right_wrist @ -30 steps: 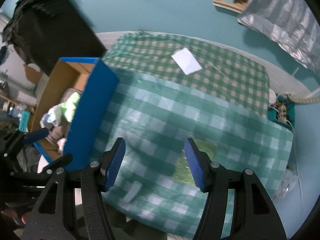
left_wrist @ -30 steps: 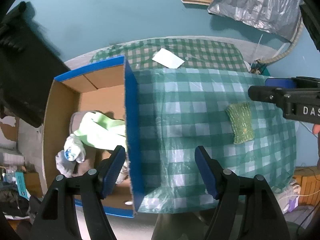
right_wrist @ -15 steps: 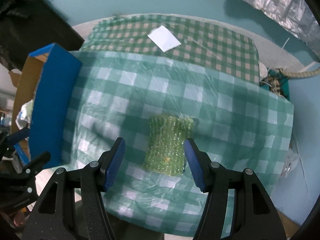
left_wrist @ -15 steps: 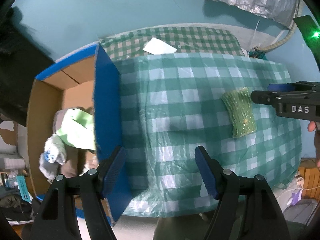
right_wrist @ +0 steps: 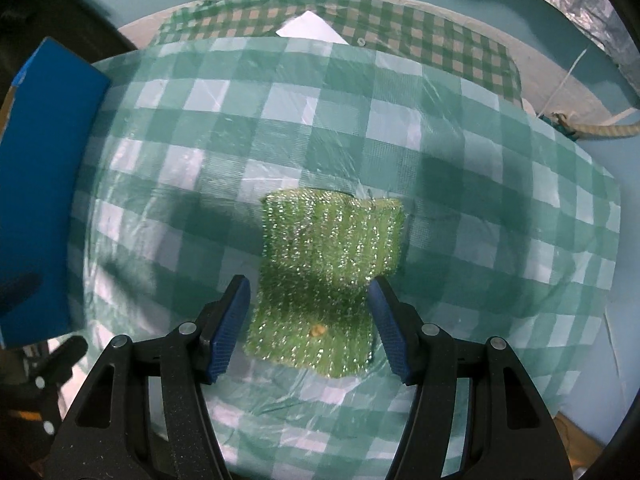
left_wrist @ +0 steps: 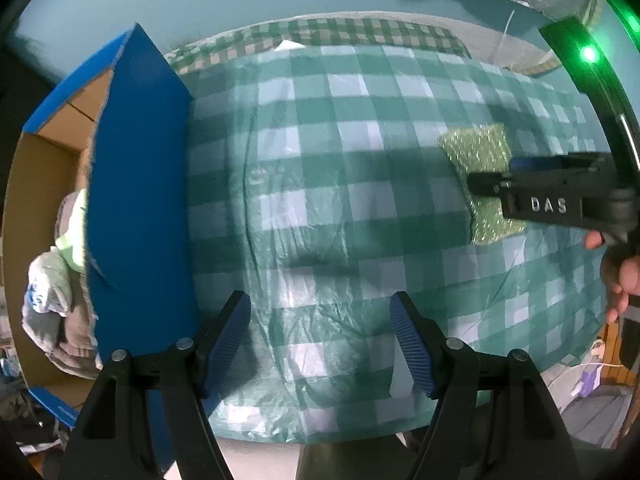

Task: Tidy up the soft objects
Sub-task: 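Grasp the green glittery scrubber with the right tool while the left tool grasps the white foam strip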

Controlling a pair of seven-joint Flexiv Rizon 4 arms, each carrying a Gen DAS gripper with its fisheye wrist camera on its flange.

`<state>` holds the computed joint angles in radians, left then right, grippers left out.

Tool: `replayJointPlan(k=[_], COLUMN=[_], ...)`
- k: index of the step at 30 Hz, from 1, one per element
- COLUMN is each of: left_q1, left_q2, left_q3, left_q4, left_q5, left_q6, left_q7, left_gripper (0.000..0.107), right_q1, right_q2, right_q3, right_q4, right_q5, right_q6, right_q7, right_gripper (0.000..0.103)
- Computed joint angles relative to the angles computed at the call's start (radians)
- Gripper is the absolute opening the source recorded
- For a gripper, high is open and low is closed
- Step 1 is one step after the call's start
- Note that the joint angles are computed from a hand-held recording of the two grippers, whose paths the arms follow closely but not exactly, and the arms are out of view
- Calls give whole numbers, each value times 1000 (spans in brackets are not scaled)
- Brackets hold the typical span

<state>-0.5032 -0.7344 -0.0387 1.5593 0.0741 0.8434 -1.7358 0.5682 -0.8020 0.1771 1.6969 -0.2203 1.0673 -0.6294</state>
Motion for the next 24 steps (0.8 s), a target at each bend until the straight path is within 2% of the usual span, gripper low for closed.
replayJointPlan(k=[11,18,21,23,24], left_q1=[15,17,17,15,14], left_q2=[8,33,41,43,42], left_q3=[-30,-50,-59,-63,-64], left_q4=[73,132,152,162,163], left_q5=[-43,-71,-84,-91,-93], left_q6=[65,88,99,102,101], left_q7=[17,43,52,59,62], left_gripper=[75,77,77,78,78], right_q1=[36,66,78,84,85], right_q2=[-26,-29,-22,-16,-13], right_q3=[-34,-38,-42,-46,-46], right_q4=[-18,-27,-18,-11,-9], right_q5=[-48,-115,-130,-138,-140], right_q6=[-18,-89,-98,-106,-110], right_q7=[28,-32,-38,-37,-35], right_gripper=[61,61,46,30,26])
